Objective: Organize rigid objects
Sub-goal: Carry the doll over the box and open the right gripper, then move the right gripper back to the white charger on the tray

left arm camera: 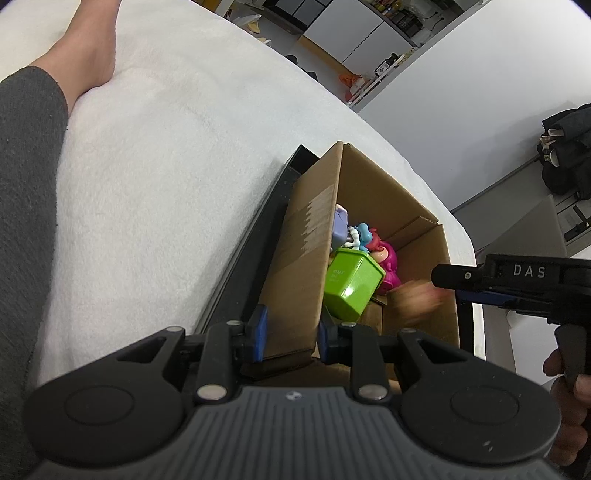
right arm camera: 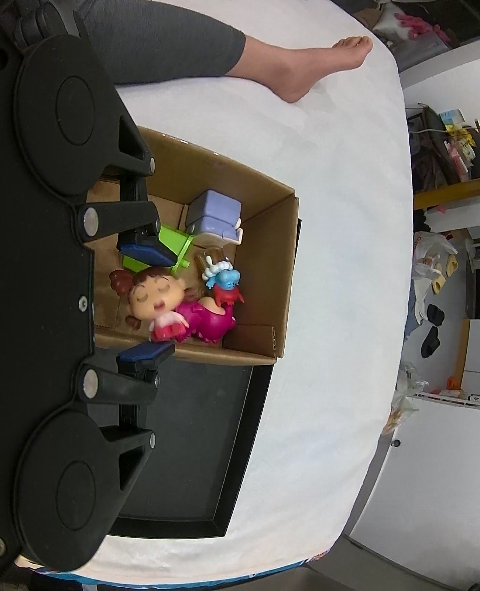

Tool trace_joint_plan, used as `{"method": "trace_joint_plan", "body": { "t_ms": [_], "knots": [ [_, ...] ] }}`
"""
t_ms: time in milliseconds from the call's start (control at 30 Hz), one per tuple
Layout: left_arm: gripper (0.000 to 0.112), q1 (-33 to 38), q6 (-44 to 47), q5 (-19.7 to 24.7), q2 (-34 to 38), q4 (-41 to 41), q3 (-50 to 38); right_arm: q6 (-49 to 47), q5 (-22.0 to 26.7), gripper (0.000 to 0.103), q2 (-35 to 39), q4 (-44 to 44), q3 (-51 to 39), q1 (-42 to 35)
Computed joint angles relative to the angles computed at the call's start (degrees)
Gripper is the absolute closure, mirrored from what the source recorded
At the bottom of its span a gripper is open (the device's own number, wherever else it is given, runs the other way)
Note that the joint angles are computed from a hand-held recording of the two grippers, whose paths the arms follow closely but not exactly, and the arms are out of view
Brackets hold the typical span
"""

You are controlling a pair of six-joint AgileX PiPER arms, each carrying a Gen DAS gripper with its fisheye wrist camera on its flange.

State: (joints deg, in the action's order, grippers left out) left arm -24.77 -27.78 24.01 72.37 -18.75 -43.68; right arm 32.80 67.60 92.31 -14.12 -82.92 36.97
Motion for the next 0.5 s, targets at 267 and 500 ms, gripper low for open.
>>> {"method": "trace_joint_plan", "body": {
  "t_ms": [267, 500],
  "knots": [
    [0.086, 0.06, 0.35, -0.25, 0.01, -0.42, 0.01, 1.02, 0.68, 0.055, -1.77, -0.51, -0.09, 0.08],
    [0.086, 0.0, 0.01, -0.22, -0.06, 0.01, 0.01, 0.38, 1.95, 0.052, -4.4, 1.74, 0.82, -1.29]
  ]
}}
